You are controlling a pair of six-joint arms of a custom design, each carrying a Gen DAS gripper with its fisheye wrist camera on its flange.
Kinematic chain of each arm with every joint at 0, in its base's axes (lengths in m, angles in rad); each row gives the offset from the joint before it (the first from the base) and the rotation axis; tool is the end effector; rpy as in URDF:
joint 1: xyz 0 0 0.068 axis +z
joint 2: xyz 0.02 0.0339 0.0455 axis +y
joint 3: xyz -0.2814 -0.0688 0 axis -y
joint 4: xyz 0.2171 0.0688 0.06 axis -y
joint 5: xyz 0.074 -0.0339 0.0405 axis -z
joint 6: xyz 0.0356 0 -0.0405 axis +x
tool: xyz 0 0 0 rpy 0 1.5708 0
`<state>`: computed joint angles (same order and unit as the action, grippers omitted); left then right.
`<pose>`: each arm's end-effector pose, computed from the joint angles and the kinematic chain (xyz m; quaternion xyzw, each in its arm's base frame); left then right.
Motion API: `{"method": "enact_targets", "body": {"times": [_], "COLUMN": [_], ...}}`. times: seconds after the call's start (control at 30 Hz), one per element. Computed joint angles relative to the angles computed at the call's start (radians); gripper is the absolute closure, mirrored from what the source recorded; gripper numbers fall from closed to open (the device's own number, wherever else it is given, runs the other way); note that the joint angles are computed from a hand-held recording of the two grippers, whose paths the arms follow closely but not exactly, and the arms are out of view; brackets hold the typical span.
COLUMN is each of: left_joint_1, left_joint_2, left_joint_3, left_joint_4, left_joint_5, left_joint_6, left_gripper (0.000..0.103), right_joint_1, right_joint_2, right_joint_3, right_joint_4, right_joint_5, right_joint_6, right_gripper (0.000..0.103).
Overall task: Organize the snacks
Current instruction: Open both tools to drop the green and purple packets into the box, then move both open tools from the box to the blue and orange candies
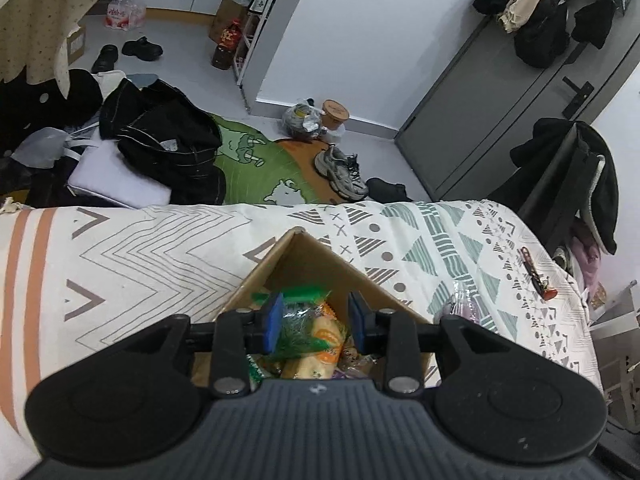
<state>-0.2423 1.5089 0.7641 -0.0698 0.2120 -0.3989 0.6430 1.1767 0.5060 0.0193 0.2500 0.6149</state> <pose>0.2676 -0.0739 0.2122 -0.0333 0.9244 -0.2090 0.3174 0.1698 0.1162 0.2196 0.0428 0.8899 0.1686 0.4217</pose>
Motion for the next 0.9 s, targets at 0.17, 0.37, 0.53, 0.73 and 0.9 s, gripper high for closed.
{"method": "enact_targets", "body": {"times": [0.17,0.37,0.53,0.73,0.9], "left_joint_1": [-0.005,-0.047,-0.117,-0.207,-0.274], "left_joint_2": [-0.024,-0.071,-0.129,-0.171,-0.192], "left_joint_3": [-0.013,-0.024,-0.026,-0.016,0.002], "left_joint_4": [-0.044,-0.097,-0.125,-0.169,-0.217], "left_joint_5": [-0.022,-0.079,-0.152,-0.246,-0.303], "left_joint_6": [-0.016,-0.029,-0.045,-0.071,-0.101], "left_gripper": [0.057,0.042,0.026,0.015,0.011], "right_joint_1": [0.011,-0.014,-0.061,-0.099,-0.148], "right_joint_2": [-0.049,-0.133,-0.212,-0.307,-0.392], "right_joint_3": [0.006,0.03,0.045,0.059,0.068], "right_joint_4": [-0.036,-0.154,-0.271,-0.391,-0.477], "right_joint_5": [0.015,0.021,-0.008,-0.027,-0.055], "right_joint_6": [0.001,0.02,0.015,0.003,-0.015], "right_gripper": [0.063,0.049,0.034,0.019,0.011]}}
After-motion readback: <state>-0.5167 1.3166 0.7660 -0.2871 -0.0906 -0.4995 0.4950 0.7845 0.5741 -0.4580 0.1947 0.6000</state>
